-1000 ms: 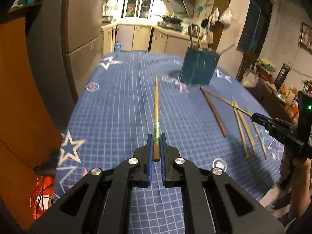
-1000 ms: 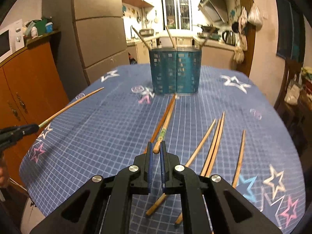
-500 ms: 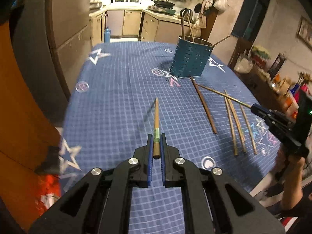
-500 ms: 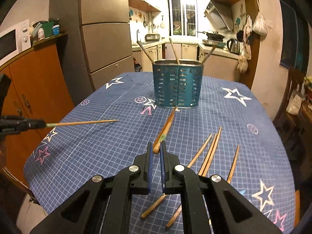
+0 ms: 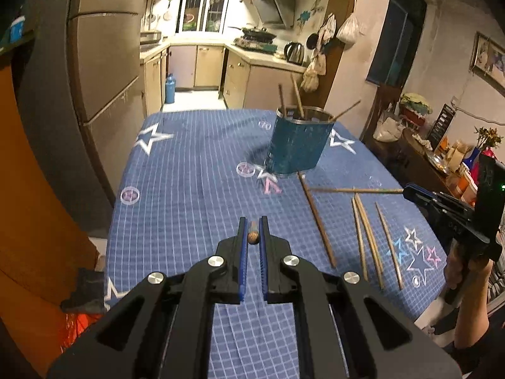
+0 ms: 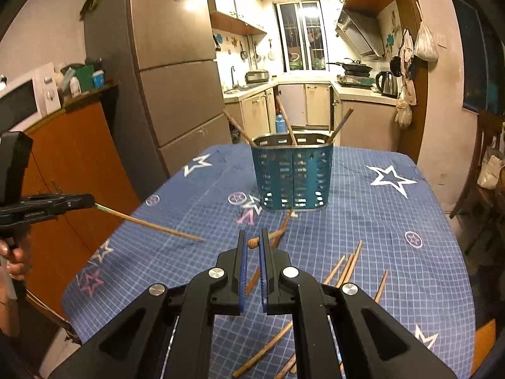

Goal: Organize utensils
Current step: 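Carry both held chopsticks up over the teal holder, then lower both chopsticks into the teal holder and open both grippers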

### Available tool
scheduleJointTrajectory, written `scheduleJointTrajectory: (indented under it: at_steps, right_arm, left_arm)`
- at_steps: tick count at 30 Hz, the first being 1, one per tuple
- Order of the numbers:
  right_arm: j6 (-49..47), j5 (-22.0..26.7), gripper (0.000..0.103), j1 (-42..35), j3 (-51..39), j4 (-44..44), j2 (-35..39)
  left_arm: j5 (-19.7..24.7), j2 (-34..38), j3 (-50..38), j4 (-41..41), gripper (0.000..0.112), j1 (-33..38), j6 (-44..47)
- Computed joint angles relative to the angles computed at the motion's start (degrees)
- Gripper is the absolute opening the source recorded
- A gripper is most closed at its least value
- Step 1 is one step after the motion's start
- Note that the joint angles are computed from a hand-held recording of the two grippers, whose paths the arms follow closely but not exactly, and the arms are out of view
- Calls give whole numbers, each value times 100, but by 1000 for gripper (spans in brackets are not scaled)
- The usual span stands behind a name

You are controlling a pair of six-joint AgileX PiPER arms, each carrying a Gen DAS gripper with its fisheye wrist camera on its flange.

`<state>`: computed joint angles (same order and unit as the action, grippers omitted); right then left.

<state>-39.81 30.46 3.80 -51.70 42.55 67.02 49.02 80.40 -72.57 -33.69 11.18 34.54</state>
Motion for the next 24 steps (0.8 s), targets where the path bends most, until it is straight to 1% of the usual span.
scheduleJointTrajectory:
  at_steps: [3, 10, 16, 18, 20, 22, 24]
  right_arm:
    - [-236, 246, 8, -199, -235, 284, 83]
    - [-90, 452, 8, -282, -790, 214, 265]
    - [6, 823, 8, -541, -1495, 186, 429]
    - [133, 949, 8, -632, -1883, 91, 563]
    - [261, 1119, 8, -726, -2299, 13, 728]
    - [360, 1332, 8, -845, -2766, -9, 933]
    - [521, 1557, 8, -944, -3316, -56, 1194]
  left_arm:
    - [53, 90, -305, -20, 5, -130, -99]
    - [91, 474, -1095, 216, 5, -572, -546]
    - [231, 960, -2083, 531, 5, -949, -1109]
    - [275, 1188, -2663, 810, 5, -1159, -1411]
    - [412, 1429, -3215, 960, 5, -1279, -1628]
    - [802, 1838, -4083, 935, 5, -1342, -1844]
    - [1010, 2158, -4809, 1166, 5, -1469, -2141]
